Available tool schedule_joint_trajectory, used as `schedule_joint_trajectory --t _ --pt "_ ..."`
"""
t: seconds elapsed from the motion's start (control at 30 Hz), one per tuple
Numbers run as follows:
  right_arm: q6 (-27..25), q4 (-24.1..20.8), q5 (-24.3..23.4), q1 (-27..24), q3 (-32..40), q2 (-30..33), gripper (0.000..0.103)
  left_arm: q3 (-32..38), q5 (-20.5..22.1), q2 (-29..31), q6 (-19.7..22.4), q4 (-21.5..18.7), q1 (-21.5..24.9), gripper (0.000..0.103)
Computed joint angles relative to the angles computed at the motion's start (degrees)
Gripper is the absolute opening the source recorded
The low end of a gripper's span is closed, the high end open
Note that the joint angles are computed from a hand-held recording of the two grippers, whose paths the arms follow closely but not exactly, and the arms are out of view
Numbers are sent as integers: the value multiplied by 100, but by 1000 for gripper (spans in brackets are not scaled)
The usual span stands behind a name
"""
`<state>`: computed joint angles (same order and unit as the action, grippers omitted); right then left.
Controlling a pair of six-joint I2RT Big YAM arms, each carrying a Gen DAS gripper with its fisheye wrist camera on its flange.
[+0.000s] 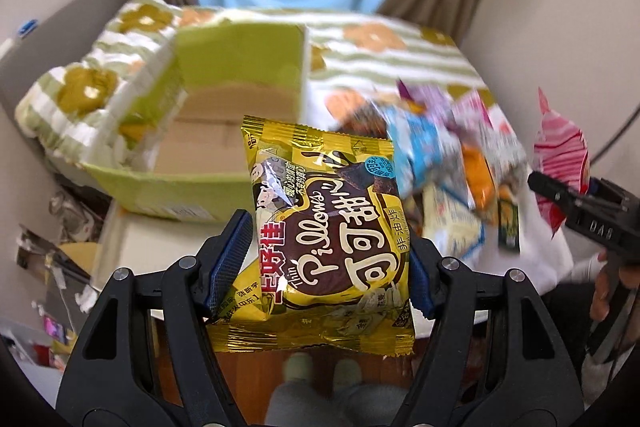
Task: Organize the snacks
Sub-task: 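Drop the yellow bag into the box with the left tool while the right tool drops the pink bag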
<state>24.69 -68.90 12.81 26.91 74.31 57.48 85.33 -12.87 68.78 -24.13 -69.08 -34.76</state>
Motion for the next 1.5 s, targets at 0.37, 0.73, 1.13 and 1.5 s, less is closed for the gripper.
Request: schedule_joint_trajectory --t 0.37,0.73,1.13,1.5 --pt "-324 427 -139 695 1494 1468 68 859 305 606 1177 -80 1606 66" --pt "17 116 -335 1102 3042 3061 68 1474 911 1725 2414 -221 2549 66" --pt "588 -680 -141 1345 4342 4196 68 1611 1588 2170 3276 -348 2917 96" --pt "143 -1240 -316 1434 5409 4997 68 1299 1990 1791 3090 -427 3430 96"
